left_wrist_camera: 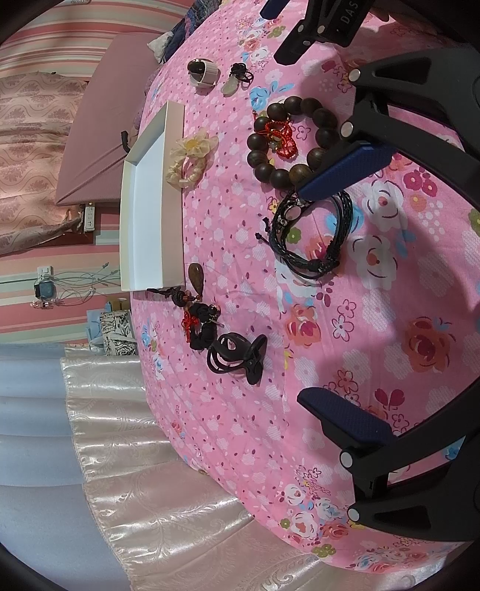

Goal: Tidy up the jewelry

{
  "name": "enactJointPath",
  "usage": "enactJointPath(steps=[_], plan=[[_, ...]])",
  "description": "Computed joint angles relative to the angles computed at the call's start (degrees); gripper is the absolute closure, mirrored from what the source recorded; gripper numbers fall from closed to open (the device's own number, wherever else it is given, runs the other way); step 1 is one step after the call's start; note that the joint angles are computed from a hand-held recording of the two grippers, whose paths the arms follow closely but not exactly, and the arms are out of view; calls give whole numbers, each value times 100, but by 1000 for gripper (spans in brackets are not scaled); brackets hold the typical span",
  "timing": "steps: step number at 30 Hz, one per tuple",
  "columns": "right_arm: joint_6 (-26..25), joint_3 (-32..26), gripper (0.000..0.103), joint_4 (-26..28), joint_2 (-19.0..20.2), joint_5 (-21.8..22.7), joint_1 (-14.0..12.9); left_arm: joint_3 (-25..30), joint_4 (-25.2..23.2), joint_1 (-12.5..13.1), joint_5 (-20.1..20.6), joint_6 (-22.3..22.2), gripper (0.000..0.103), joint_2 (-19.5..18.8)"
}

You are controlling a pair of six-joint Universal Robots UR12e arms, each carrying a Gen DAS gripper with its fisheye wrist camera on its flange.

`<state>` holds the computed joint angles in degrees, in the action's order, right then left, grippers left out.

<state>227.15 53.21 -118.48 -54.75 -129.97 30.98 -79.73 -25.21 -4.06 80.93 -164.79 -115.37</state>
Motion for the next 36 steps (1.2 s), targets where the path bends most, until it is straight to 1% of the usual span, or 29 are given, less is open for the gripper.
enactJointPath(steps=[26, 28, 32, 34, 36], plan=[[46, 20, 2, 11, -16, 13, -7, 32, -76, 17, -41, 13, 3, -15], [95, 26, 2, 42, -28, 82, -24, 31, -87, 21, -52, 4, 3, -9], [145, 105, 2, -18, -84, 357, -84, 57, -177, 21, 4, 0, 3, -8], [159, 167, 2, -116, -128, 537, -120, 105, -287, 19, 27, 9, 3, -15], [169, 182, 2, -170, -147, 617, -143, 164, -425, 18, 29, 1, 3, -23]])
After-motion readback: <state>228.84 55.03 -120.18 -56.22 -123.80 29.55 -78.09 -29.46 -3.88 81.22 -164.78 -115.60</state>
